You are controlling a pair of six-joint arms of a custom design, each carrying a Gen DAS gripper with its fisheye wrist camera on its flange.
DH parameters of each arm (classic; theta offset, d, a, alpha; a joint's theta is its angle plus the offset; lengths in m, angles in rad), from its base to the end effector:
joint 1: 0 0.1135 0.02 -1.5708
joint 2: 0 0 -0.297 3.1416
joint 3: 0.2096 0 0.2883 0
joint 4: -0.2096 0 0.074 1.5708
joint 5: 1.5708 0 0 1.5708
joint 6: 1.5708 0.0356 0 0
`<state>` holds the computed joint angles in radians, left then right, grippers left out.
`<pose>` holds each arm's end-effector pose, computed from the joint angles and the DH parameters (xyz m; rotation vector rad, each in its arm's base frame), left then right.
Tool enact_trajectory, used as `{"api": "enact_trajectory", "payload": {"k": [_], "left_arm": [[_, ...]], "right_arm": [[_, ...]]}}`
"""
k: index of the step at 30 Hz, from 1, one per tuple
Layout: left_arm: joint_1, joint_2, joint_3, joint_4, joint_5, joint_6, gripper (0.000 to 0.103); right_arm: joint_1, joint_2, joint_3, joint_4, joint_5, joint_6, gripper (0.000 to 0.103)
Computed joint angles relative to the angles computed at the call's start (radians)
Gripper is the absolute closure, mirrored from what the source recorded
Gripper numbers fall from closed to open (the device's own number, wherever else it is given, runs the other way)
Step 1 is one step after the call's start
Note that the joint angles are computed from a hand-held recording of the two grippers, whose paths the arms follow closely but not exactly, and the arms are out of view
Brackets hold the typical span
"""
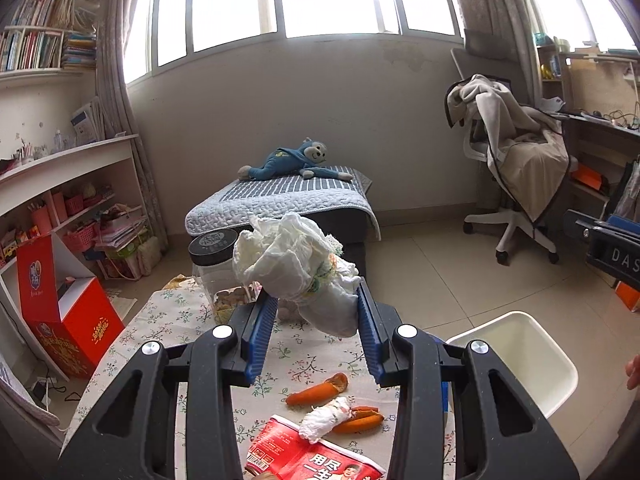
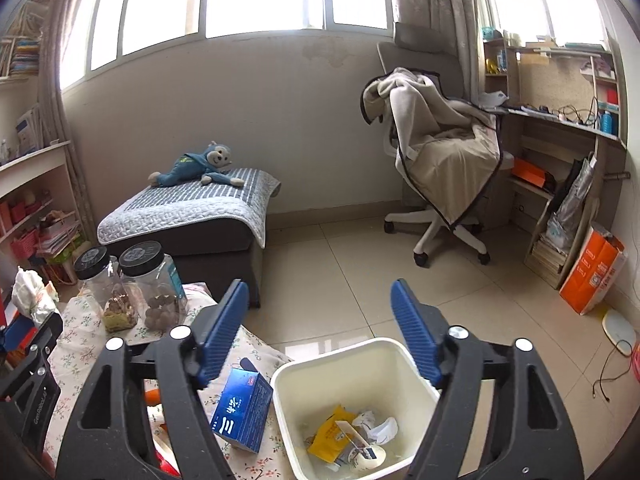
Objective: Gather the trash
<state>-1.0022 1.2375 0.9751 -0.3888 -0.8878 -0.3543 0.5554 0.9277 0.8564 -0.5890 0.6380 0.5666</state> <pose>0.1781 -0.2274 0.3205 0.1819 1.9566 0.1140 0.1883 0.0919 0.3280 0.3445 2.0576 -0.0395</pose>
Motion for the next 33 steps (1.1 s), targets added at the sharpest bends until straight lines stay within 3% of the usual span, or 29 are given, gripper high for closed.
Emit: {"api": "enact_trajectory", "payload": {"k": [5, 16, 17, 19, 20, 28, 33], "left_arm": [[0.016, -0.024, -0.025, 0.010, -0.002, 0.028, 0.064], [0.184, -0.153, -0.102, -0.034, 0.096, 0.056, 0.063], [0.203, -0.162, -0.106, -0.036, 0.106, 0.062, 0.063], [0.244, -0.180, -0.115, -0.045, 0.126, 0.068, 0.063], [0.270, -0.190, -0.117, -0.052, 0.144, 0.069, 0.063], [0.432, -0.241, -0.110, -0.092, 0.251, 0.048, 0.063], [0.428, -0.258, -0.110, -0.099, 0.238, 0.041, 0.063]], "right_arm": [[-0.118, 0.195, 0.019, -0.018, -0.379, 0.088, 0.011], [0.009, 0.736, 0.208, 0.022, -0.386, 0.176, 0.007], [0.009, 0.768, 0.223, 0.019, -0.389, 0.172, 0.010], [0.014, 0.832, 0.253, 0.006, -0.403, 0.154, 0.040], [0.014, 0.845, 0.256, 0.008, -0.412, 0.142, 0.061], [0.089, 0.728, 0.258, 0.082, -0.360, 0.131, 0.066], [0.158, 0.573, 0.258, 0.141, -0.280, 0.081, 0.066]]}}
